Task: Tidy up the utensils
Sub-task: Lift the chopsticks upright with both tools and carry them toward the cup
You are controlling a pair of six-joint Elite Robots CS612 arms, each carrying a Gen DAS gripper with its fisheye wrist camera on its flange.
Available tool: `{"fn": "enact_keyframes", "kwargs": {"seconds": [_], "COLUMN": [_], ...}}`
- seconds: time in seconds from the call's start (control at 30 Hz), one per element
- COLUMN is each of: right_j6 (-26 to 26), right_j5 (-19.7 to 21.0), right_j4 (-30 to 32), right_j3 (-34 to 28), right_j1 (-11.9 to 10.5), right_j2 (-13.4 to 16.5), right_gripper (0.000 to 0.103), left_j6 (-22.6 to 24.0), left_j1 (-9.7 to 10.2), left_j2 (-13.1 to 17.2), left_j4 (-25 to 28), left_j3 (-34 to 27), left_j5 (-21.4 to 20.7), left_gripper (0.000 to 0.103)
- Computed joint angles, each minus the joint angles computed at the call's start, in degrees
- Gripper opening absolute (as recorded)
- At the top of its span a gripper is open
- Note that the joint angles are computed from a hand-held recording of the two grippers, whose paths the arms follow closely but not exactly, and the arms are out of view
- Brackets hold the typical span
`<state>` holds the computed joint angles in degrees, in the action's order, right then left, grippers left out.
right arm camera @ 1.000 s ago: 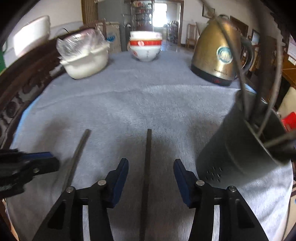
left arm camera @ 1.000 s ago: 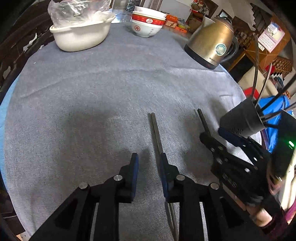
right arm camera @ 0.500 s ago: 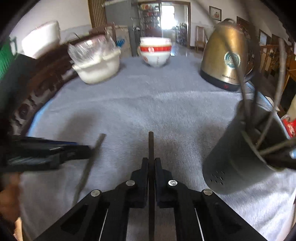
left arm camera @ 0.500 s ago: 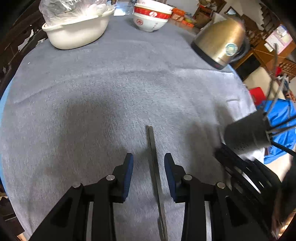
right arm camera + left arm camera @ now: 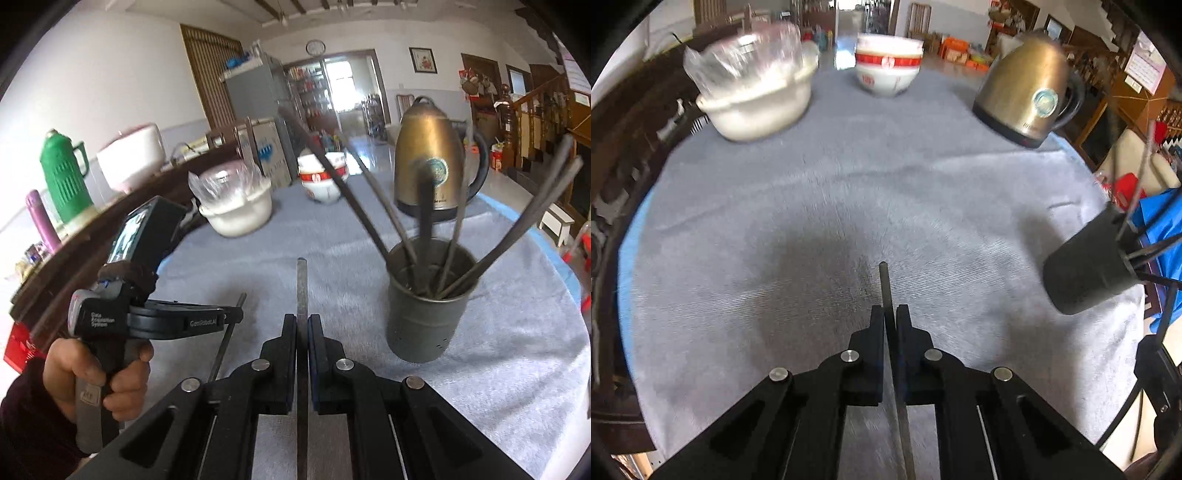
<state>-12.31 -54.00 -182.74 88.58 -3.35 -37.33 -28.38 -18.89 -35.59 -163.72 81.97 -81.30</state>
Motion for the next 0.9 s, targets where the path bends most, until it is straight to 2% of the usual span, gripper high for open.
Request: {"fn": "enact_keyframes", "kwargs": {"seconds": [0.1,0.47,0.7,0.9], "right_j6": [2.0,7.5,9.7,10.5], "right_j5": [2.1,5.7,7.2,8.1], "right_j4": [-1.1,-7.3,-10.5,-11.5], "right_j3": [0.4,3.1,4.7,5.2], "right_j1": [-0.8,-2.9,-4.1,-4.6], "right_j2": [-0.2,-1.5,-2.4,-2.5], "right_gripper": [0.006,0.007,0.007,0.007], "left_j6": [-0.4,0.6,2.0,2.9], "left_j1": [-1.43,-4.26,-5.37,-5.33], "left_j2": [-1.7,-6.5,-8.2,-8.0], "left_j4": [-1.6,-7.2,-9.5,-7.9], "left_j3": [2.1,7.7,9.5,9.1], "left_j5": [4.3,11.9,12.7,13.1], "left_gripper": [0.006,0.006,0.006,0.006]}}
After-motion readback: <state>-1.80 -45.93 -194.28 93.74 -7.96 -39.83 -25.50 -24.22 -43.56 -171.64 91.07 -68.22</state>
